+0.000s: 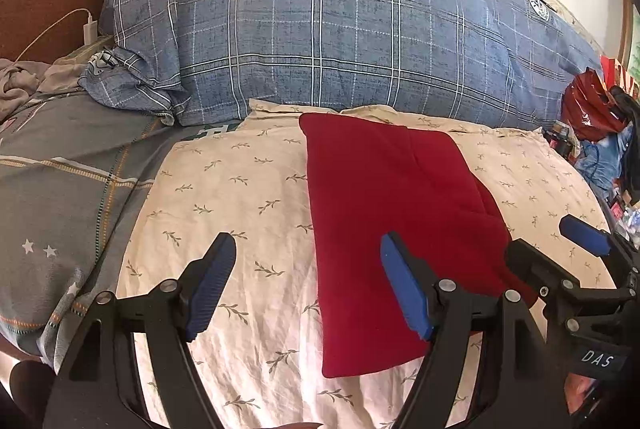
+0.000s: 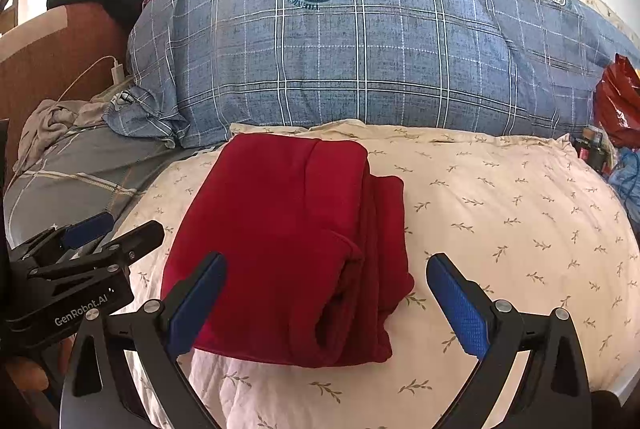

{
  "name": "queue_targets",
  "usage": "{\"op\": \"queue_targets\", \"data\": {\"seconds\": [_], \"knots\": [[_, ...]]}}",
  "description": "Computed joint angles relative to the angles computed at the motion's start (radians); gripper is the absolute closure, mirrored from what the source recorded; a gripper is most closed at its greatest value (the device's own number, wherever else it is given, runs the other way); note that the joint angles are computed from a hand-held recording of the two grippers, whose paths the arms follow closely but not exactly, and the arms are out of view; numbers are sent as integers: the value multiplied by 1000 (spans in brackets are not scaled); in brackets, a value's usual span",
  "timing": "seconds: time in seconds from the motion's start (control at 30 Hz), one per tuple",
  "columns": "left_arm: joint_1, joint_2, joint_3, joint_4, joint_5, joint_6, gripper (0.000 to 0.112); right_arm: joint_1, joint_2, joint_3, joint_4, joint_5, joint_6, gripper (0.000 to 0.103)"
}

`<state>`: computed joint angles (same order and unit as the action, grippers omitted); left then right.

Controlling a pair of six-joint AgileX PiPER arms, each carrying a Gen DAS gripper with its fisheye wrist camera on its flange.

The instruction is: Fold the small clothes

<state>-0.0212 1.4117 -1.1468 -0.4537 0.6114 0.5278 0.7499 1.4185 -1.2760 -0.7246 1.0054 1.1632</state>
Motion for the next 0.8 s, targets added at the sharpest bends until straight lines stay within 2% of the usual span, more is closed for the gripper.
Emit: {"op": "queue_targets", "data": {"seconds": [0.63,0.8], "knots": [[7,15,4,-14,-3,17,38,-17,5,7,25,-10,-9,2],[35,57,-17,-58,18,65,38,-57,-6,26,52,-40,-23,2]]}}
